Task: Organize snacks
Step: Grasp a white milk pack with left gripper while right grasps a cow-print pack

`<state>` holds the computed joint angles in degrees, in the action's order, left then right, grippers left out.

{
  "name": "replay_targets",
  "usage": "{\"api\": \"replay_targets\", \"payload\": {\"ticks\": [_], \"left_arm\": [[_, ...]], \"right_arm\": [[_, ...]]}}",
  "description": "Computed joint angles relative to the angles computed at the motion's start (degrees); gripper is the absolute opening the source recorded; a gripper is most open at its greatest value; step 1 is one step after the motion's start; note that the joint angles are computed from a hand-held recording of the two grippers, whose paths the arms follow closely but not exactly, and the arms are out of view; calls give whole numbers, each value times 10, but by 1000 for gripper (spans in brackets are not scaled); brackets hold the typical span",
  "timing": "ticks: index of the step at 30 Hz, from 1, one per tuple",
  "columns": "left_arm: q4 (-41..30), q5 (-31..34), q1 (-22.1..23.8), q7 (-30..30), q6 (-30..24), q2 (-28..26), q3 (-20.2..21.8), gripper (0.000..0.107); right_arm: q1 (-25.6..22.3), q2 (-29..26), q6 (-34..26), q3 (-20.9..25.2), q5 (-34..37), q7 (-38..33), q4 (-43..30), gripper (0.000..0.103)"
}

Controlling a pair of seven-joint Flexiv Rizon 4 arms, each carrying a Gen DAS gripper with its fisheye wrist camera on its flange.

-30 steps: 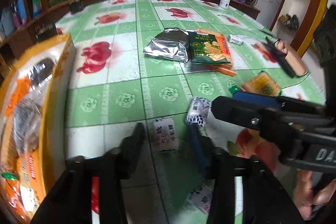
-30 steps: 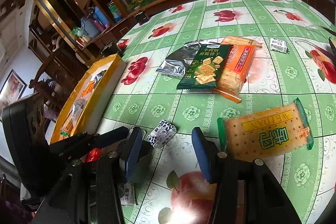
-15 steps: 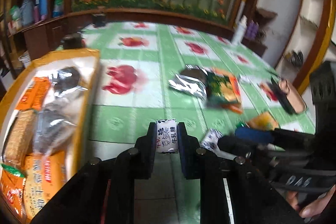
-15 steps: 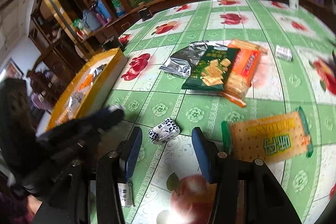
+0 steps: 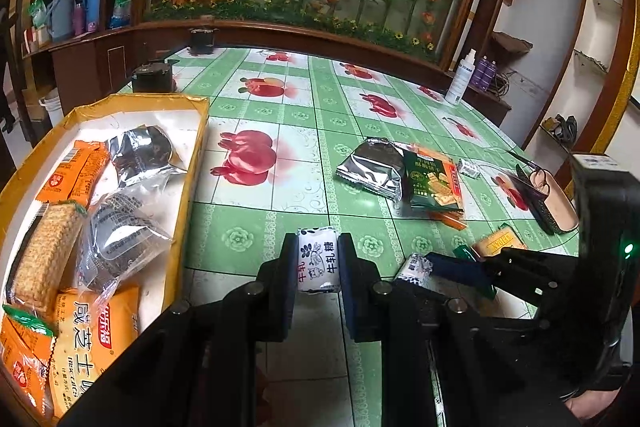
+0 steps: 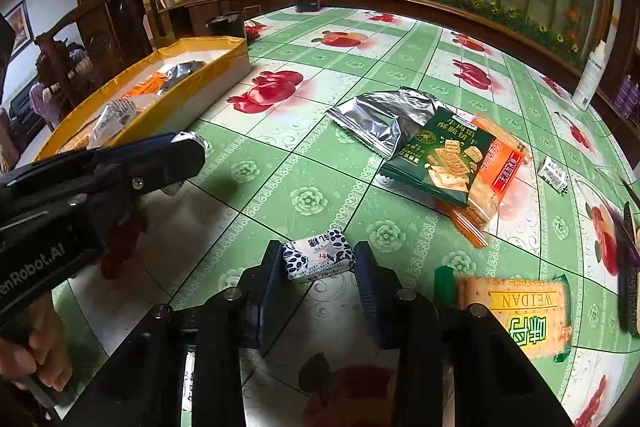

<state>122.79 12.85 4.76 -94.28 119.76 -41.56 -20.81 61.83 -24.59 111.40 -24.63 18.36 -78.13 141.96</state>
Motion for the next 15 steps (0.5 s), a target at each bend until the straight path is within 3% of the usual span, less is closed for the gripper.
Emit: {"api": "replay_targets", "payload": {"ticks": [6, 15], "left_arm": [[0, 1, -1, 0, 0, 0, 1, 18], [-1, -20, -34, 8, 10, 5, 33, 18]], "right_arm": [[-62, 18, 43, 65, 19, 6, 2, 39], [-101, 25, 59, 115, 47, -5, -9, 39]]}}
